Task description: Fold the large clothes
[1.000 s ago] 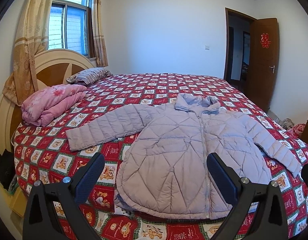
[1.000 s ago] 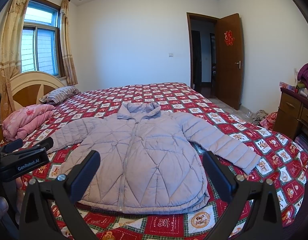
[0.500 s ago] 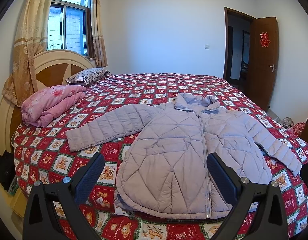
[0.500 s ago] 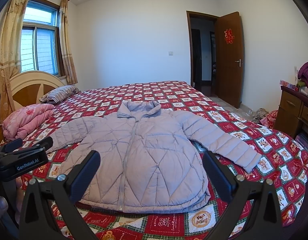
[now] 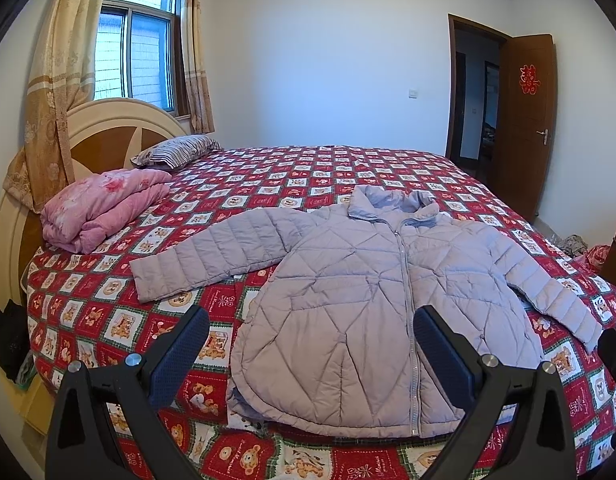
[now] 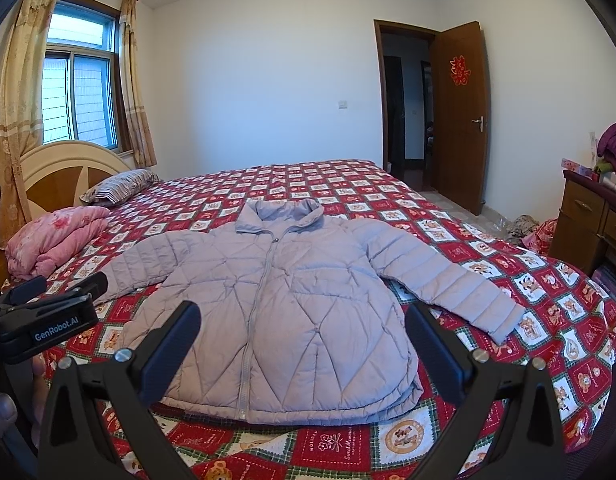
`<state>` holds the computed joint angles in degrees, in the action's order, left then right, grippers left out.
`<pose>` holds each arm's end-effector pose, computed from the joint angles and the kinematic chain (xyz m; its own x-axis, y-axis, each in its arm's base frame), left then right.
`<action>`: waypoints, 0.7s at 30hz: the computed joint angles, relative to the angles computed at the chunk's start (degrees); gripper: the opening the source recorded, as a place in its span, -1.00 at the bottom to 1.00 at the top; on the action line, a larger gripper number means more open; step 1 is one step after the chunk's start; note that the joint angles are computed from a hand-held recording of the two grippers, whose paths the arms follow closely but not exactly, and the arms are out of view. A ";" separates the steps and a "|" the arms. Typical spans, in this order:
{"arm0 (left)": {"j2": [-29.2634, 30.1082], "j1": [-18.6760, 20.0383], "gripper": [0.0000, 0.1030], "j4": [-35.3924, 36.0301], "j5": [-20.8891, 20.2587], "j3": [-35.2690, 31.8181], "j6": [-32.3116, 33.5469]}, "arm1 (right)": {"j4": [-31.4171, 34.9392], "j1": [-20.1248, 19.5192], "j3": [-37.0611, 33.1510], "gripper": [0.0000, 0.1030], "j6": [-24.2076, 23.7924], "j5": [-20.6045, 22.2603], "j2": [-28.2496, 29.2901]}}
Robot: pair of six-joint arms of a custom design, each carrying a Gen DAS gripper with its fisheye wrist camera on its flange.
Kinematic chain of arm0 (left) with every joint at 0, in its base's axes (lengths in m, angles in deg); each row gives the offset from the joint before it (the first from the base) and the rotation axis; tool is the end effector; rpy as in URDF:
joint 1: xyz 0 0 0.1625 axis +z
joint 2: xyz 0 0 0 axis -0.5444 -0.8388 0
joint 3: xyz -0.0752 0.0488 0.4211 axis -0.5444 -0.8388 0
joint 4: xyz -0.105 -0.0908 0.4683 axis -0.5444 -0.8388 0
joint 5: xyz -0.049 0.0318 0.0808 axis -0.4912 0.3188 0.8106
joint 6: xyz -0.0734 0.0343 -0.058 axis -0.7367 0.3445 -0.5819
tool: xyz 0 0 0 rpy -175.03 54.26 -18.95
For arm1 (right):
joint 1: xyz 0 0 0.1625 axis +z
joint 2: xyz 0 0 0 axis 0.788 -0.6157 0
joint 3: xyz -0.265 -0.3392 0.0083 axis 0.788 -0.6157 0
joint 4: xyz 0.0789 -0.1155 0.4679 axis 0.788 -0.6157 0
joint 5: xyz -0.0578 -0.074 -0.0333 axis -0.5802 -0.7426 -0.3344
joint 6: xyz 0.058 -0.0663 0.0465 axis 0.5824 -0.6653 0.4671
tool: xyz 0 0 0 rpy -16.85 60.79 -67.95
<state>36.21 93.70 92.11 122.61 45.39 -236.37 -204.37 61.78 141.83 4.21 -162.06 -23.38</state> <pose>-0.2053 -0.7968 0.3618 -0.6910 -0.0691 -0.7195 0.5958 0.5092 -0.6211 0.4196 -0.7881 0.1426 -0.7488 0.0696 0.6591 -0.5669 0.4480 -0.6913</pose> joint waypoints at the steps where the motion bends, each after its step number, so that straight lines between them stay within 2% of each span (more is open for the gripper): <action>1: 0.05 0.00 0.98 0.00 0.04 0.00 0.05 | -0.06 0.00 -0.03 1.00 -0.06 0.00 0.03; 10: 0.38 0.12 0.98 0.40 0.13 -0.17 -0.10 | 1.48 -0.08 -0.21 1.00 1.11 0.05 0.00; 14: 1.99 0.52 0.98 2.91 0.70 -2.48 -1.16 | 3.04 -0.28 -0.50 1.00 2.08 0.38 -0.11; 18: 6.25 1.52 0.98 7.20 1.23 -8.87 -0.92 | 7.20 -1.26 -1.09 1.00 4.45 1.51 -0.42; 21: 12.74 2.57 0.98 12.52 1.00 -19.79 -0.65 | 10.17 -2.74 -1.95 1.00 6.70 0.10 -0.64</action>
<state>48.94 96.27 104.63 123.61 25.59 -237.02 -194.21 59.05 139.88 10.91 -161.96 -24.03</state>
